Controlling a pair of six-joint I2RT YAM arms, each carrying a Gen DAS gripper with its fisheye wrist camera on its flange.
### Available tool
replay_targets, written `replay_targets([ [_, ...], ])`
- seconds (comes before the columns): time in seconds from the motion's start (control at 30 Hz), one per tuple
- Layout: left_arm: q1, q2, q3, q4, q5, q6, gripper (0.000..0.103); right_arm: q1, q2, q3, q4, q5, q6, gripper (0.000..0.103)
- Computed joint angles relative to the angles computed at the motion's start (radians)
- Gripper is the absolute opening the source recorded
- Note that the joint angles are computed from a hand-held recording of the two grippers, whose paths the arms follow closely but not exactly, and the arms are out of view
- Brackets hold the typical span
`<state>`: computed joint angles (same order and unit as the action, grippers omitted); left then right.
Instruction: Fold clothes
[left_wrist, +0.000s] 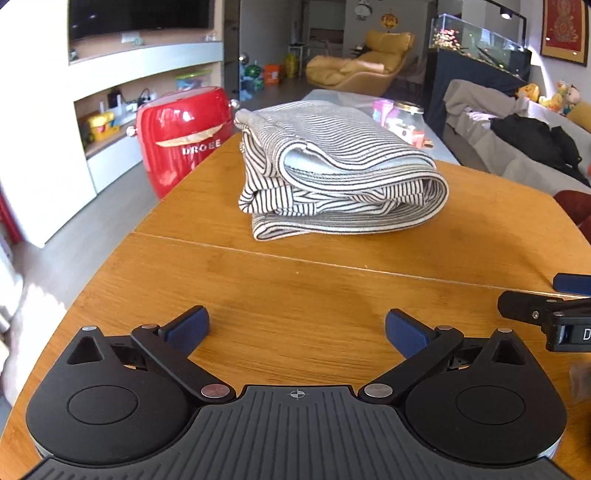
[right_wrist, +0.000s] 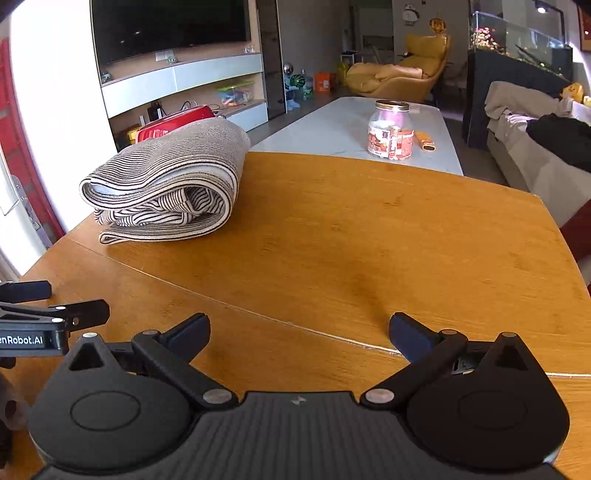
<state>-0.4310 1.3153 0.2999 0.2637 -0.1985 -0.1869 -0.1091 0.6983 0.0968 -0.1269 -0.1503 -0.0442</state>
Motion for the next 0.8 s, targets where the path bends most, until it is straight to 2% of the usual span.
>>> replay_targets([
  [0.1,-0.037,-0.002,0.012,-0.03,-0.062,-0.044,0.103,0.06,0.149,0.024,0.115,0.069,-0.029,0.103],
  [0.2,-0.042,0.003,0.016,-0.029,-0.069,-0.053,0.103,0.025,0.224,0.041,0.169,0.013,-0.072,0.103],
  [0.4,-0.042,0.011,0.019,-0.022,-0.073,-0.053,0.103,-0.012,0.165,0.016,0.145,-0.023,-0.097,0.103],
  [0.8,-0.033,0.029,0.026,-0.008,-0.064,-0.047,0.103,0.008,0.159,0.008,0.156,0.002,-0.08,0.103],
])
